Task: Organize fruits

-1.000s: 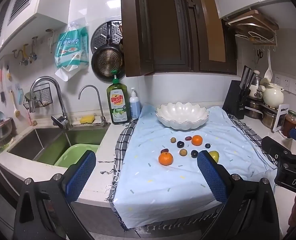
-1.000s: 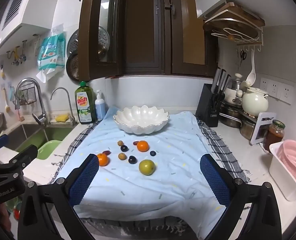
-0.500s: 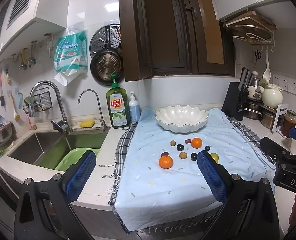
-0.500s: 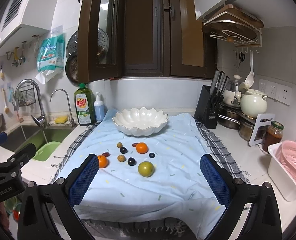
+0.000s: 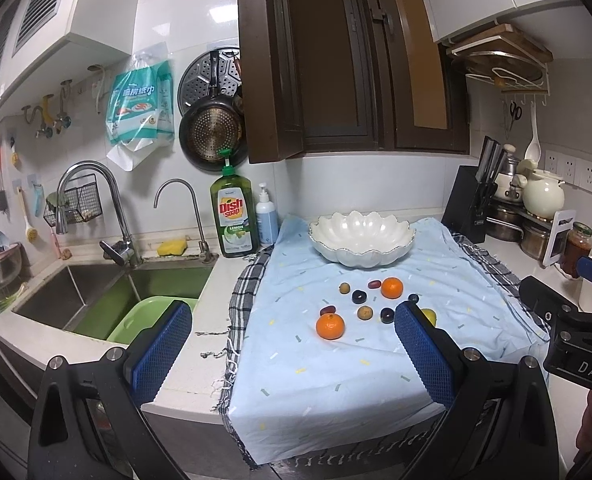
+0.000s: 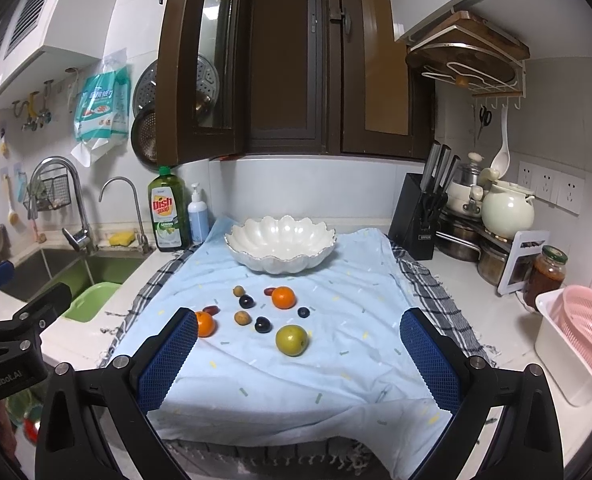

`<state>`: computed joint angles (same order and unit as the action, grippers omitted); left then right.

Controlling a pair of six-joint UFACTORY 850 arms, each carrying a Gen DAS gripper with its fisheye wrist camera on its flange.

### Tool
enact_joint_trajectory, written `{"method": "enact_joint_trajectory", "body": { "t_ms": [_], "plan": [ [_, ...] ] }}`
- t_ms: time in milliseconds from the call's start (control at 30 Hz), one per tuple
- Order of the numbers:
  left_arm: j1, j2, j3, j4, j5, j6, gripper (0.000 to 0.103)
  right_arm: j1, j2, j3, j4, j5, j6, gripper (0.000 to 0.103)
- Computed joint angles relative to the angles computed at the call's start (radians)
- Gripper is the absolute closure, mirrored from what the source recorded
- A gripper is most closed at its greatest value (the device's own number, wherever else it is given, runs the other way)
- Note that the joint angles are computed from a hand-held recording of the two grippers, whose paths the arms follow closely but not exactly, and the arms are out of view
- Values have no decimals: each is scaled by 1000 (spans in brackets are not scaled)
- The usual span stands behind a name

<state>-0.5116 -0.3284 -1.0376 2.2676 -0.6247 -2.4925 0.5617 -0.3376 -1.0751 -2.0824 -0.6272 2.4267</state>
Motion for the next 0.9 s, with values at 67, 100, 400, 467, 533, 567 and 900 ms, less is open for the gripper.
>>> {"method": "enact_joint_trajectory", "body": {
  "t_ms": [67,100,400,467,533,567,900],
  "plan": [
    [0,0,0,-1,1,-1,0,1,0,1,-4,-3,4,1],
    [0,0,-1,-1,4,0,0,0,0,1,-3,-3,2,1],
    [-1,-6,-12,-4,12,4,0,2,-3,-1,1,-5,-2,1],
    [0,-6,-14,5,17,-4,0,0,-5,-4,0,-2,-3,1],
    [7,-6,-17,18,26,-12,0,0,-5,-4,2,-4,-5,0],
    [9,-6,-16,24,27,-18,0,1,-5,-3,0,-4,-4,1],
    [14,-5,-18,50,34,-41,0,1,-7,-7,3,-5,-9,0]
  ]
}}
